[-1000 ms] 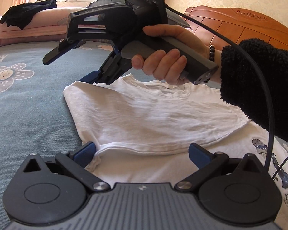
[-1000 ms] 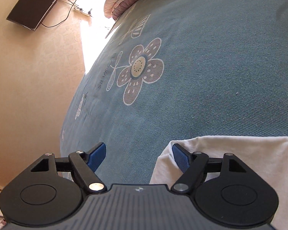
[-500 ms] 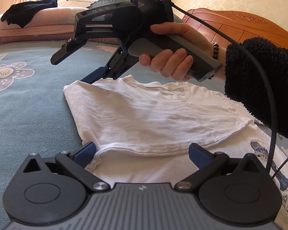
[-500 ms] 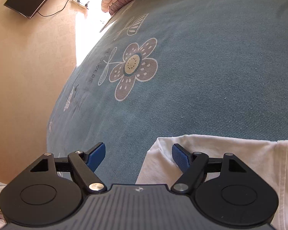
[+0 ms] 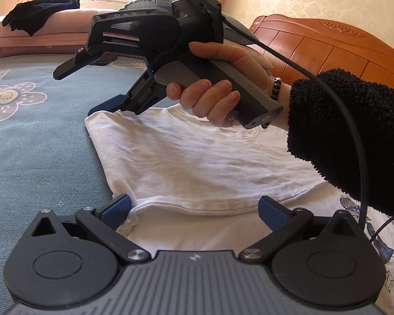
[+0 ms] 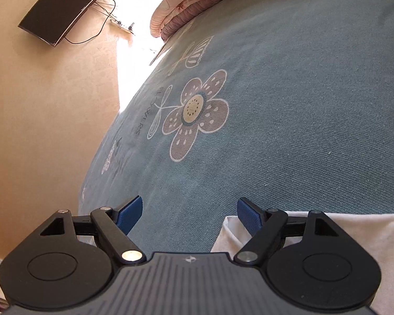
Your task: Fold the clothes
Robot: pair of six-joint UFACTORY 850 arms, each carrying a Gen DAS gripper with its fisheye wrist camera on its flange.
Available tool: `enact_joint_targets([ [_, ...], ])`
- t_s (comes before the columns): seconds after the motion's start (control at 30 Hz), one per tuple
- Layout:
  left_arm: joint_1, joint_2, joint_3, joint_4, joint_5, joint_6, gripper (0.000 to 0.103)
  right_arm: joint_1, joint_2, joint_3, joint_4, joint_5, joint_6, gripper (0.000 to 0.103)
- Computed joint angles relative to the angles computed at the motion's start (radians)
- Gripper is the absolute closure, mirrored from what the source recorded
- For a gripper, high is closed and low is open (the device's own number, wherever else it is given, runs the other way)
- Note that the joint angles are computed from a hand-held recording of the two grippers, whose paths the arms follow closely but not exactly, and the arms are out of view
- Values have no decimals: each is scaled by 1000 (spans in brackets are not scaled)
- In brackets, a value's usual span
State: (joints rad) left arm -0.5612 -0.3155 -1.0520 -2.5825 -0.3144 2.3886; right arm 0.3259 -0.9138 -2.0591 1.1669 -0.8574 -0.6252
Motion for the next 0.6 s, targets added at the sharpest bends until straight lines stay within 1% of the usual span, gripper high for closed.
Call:
enact_joint_targets([
  [0.07, 1, 2, 2, 4, -2, -4, 1, 3, 44, 47, -4, 17, -42, 20],
  [0.13, 2, 1, 2, 3, -1, -2, 1, 5, 83, 92, 11, 17, -106, 25],
  [0.17, 1, 1, 1, 1, 0, 1, 1, 8, 93, 104, -1, 11, -119, 36],
  [0.2, 0, 0, 0, -1, 2, 4, 1, 15, 94, 100, -46, 9, -97, 50],
  [0.27, -1, 0, -1, -5, 4, 9, 1, 29, 91, 89, -140, 5, -47, 64],
  [0.33, 0, 1, 0, -1, 3, 4, 1, 45, 71, 68, -246, 19, 30, 65],
  [0.37, 0, 1, 0, 0, 3, 3, 1, 50, 63, 68, -266, 40, 45, 70],
  [0.4, 0, 2, 1, 0, 3, 3, 1, 52, 63, 78, -243, 71, 32, 74],
  [0.47, 1, 4, 3, -1, -1, 5, 1, 55, 76, 109, -182, 147, 13, 73],
  [0.5, 3, 6, 6, 5, -9, -3, 1, 56, 96, 132, -181, 182, 17, 71],
  [0.6, 18, 14, 18, 44, -48, -71, 1, 56, 214, 258, -232, 271, 12, 68],
])
